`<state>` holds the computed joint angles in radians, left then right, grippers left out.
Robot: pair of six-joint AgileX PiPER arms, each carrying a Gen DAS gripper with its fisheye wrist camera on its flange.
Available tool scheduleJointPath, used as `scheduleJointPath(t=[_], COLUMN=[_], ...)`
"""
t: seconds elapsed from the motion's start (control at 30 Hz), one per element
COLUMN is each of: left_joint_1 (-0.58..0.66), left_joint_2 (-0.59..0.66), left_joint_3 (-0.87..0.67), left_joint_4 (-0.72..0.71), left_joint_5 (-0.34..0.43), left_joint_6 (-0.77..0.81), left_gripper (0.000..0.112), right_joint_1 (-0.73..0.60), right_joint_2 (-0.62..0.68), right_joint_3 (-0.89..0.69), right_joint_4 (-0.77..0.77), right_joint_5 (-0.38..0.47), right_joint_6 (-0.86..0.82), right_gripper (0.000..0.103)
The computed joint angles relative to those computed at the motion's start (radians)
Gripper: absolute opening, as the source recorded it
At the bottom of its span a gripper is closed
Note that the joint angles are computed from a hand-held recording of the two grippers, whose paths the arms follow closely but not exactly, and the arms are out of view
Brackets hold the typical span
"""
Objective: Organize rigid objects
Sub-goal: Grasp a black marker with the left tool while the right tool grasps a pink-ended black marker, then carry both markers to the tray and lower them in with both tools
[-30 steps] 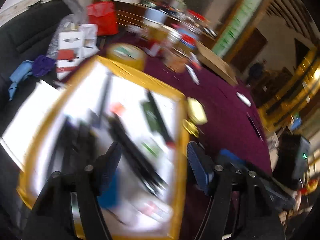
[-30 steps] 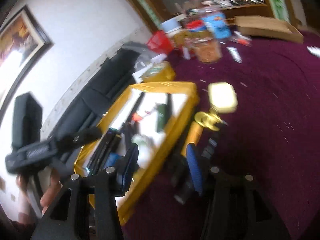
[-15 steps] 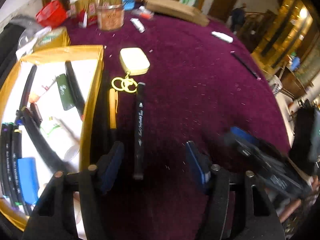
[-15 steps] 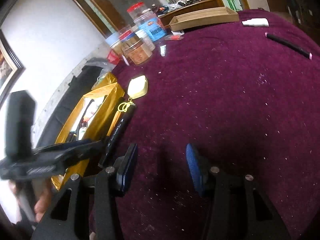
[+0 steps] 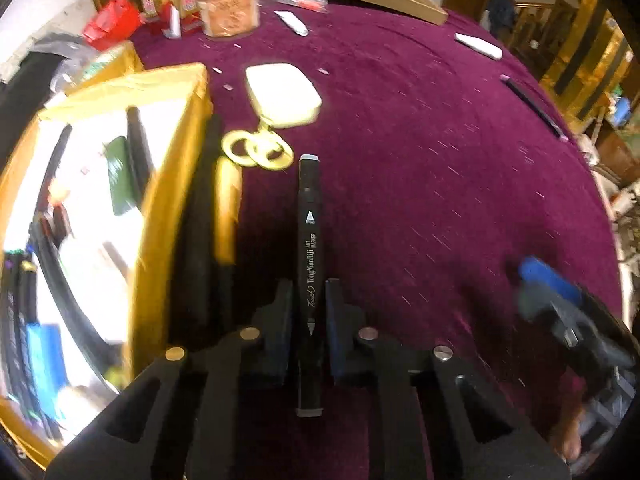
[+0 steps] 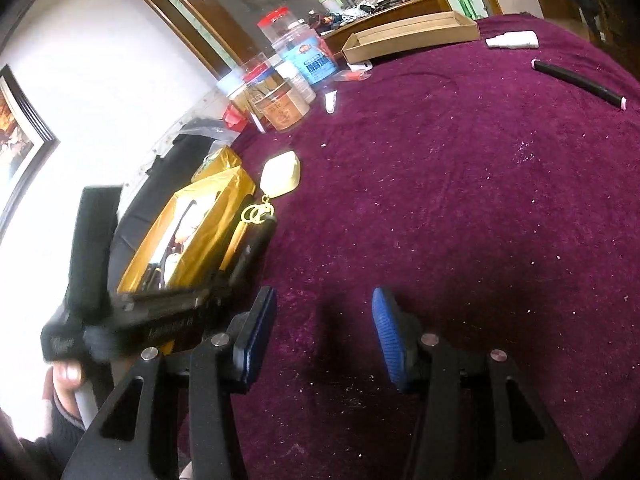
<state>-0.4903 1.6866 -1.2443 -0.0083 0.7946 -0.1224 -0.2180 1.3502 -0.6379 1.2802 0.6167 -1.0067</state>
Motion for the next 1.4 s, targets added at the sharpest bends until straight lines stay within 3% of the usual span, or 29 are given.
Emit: scheduleJointPath(t=[0.1, 0.23, 0.33, 0.57, 0.7, 0.9, 0.97, 1.03, 1.07, 1.13, 1.17, 1.4], left_joint_1=[-0.011, 0.04, 0.088, 0.162, 0.176, 0.167, 0.187, 0.18, 0.177, 0.173, 0.171, 0.161], left_joint_2=[-0.06, -0.082, -0.079, -0.071, -0.065, -0.054, -0.077, -0.08, -0.08, -0.085, -0.087, -0.111], left_joint_3=[0.074, 0.091, 0.099, 0.113, 0.105, 0.097, 0.118, 0.123, 0.124, 0.129, 0.132, 0.175], left_joint_4=[-0.051, -0.22, -0.312, -0.428, -0.448, -0.444, -0.45, -0.447, -0.446, -0.441, -0.441, -0.445], left_joint_5=[-0.013, 0.039, 0.053, 0.068, 0.075, 0.066, 0.074, 0.064, 0.061, 0.054, 0.05, -0.002], left_joint_6=[0.028, 0.117, 0.18, 0.279, 0.295, 0.29, 0.313, 0.312, 0.31, 0.307, 0.307, 0.315], left_gripper=[0.013, 0.012, 0.012, 0.012, 0.013, 0.013, 0.013, 0.013, 0.013, 0.013, 0.013, 0.013], right_joint_1=[-0.084, -0.238, -0.312, -0.323, -0.314, -0.357, -0.376, -0.361, -0.348, -0.316, -0.307, -0.199], right_joint_2=[0.001, 0.008, 0.052, 0.397, 0.619, 0.812, 0.826, 0.792, 0.786, 0.738, 0.714, 0.432], right_joint_3=[-0.02, -0.143, -0.283, -0.784, -1.067, -1.314, -1.301, -1.222, -1.206, -1.123, -1.086, -0.659], right_joint_4=[-0.025, -0.13, -0.246, -0.65, -0.86, -0.903, -0.836, -0.843, -0.879, -0.961, -0.971, -0.917], right_joint_5=[0.104, 0.221, 0.238, 0.205, 0.245, 0.336, 0.355, 0.301, 0.284, 0.207, 0.191, 0.078], right_joint_6=[-0.012, 0.034, 0.121, 0.432, 0.64, 0.738, 0.681, 0.631, 0.637, 0.677, 0.685, 0.645], right_gripper=[0.045, 0.045, 0.045, 0.045, 0.045, 0.045, 0.044, 0.042, 0.038, 0.018, 0.015, 0.013])
